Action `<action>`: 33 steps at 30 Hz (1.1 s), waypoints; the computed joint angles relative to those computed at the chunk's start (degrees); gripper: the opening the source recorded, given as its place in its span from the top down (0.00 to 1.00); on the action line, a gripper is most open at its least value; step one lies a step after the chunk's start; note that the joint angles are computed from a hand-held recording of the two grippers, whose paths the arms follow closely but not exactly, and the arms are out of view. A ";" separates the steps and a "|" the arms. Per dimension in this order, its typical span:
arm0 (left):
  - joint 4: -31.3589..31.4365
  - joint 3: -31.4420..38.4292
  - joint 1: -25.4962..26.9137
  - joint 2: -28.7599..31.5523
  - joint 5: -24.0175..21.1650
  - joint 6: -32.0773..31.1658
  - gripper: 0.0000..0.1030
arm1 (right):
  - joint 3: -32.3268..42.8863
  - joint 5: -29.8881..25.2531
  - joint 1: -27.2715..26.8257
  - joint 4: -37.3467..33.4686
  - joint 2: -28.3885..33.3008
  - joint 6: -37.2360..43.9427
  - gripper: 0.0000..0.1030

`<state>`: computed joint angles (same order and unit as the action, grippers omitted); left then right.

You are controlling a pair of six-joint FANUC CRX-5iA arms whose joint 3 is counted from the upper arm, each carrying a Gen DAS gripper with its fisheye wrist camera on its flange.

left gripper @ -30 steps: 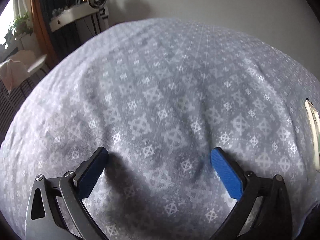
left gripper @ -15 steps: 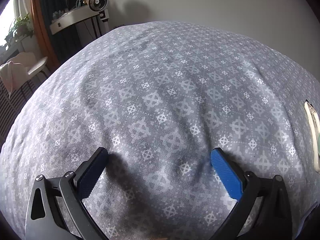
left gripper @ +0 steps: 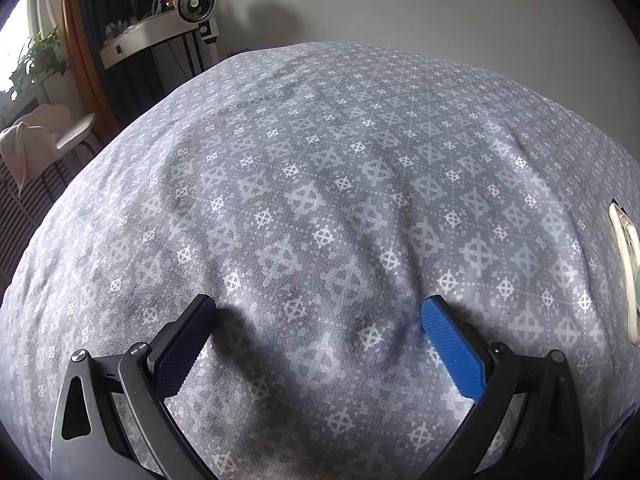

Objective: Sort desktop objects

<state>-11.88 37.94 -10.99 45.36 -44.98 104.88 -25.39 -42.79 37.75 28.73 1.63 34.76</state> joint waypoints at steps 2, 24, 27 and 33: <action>0.02 0.04 -0.01 0.03 -0.03 -0.01 0.00 | -0.10 0.03 -0.01 0.02 -0.07 -0.02 0.00; 0.55 -0.80 0.02 -0.43 0.37 -0.08 0.00 | -0.34 0.21 0.02 0.09 -0.18 -0.16 0.00; 0.51 -0.85 0.03 -0.45 0.40 -0.02 0.00 | -0.29 0.20 0.08 0.15 -0.11 -0.25 0.00; 0.50 -0.98 0.05 -0.48 0.49 0.01 0.00 | -0.34 0.21 0.05 0.15 -0.16 -0.22 0.00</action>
